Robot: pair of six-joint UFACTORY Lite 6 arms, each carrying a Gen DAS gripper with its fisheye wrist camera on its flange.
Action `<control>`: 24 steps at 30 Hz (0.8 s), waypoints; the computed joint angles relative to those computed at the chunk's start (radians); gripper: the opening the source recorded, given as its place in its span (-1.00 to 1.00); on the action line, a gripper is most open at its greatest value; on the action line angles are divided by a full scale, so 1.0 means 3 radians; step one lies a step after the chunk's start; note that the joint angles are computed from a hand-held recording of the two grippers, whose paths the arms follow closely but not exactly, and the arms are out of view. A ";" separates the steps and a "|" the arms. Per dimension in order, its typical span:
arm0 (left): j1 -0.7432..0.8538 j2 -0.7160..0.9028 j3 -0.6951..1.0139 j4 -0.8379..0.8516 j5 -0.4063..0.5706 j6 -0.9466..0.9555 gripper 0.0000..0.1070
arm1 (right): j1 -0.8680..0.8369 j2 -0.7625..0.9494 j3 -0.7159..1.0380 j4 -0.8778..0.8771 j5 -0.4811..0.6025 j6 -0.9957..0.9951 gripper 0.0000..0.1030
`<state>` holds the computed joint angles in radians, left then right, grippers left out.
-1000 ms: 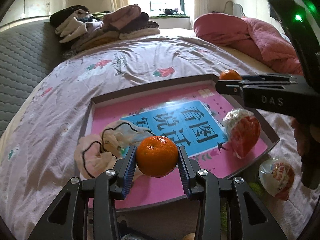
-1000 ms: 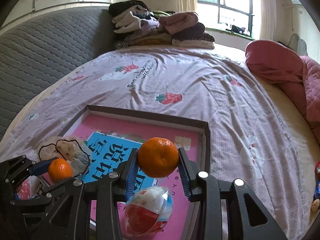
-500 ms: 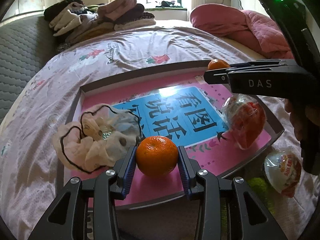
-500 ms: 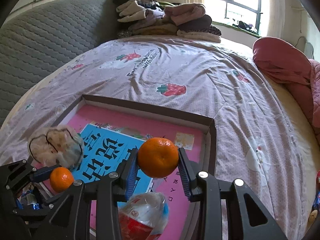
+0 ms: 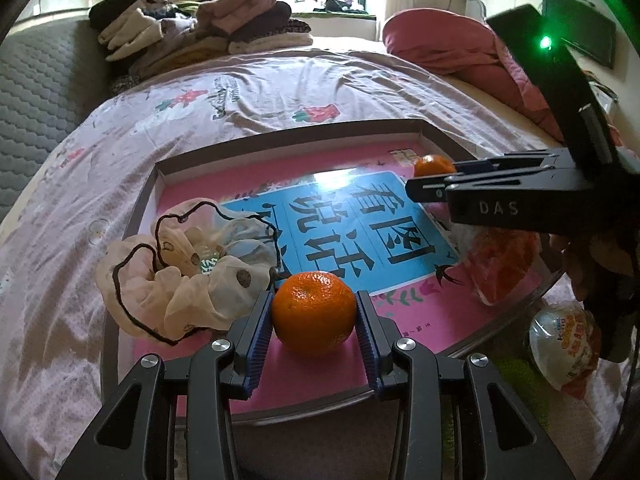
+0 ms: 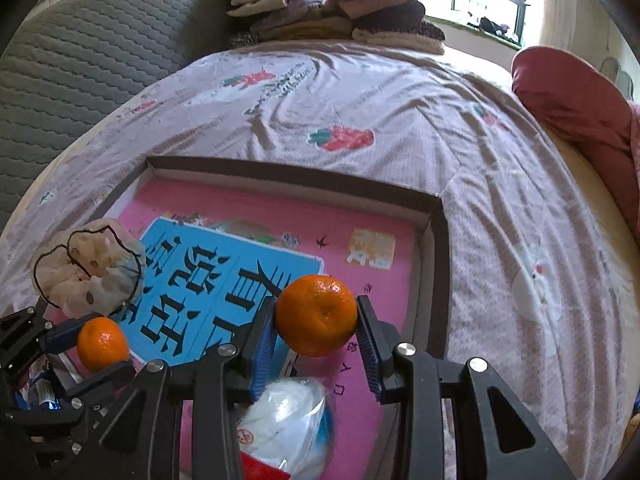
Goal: Organize objects
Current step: 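Lower left tool's orange onto the book while right tool lowers its orange into tray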
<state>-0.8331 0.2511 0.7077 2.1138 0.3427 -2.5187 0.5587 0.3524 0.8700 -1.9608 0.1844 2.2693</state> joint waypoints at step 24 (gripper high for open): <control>0.0092 0.0012 -0.0020 0.0424 -0.0104 -0.0461 -0.21 | 0.0046 0.0088 0.0064 0.0550 0.0013 -0.0503 -0.25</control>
<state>-0.8056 0.2547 0.7018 2.2409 0.3116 -2.6569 0.5724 0.3789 0.8891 -1.7958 0.1882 2.1186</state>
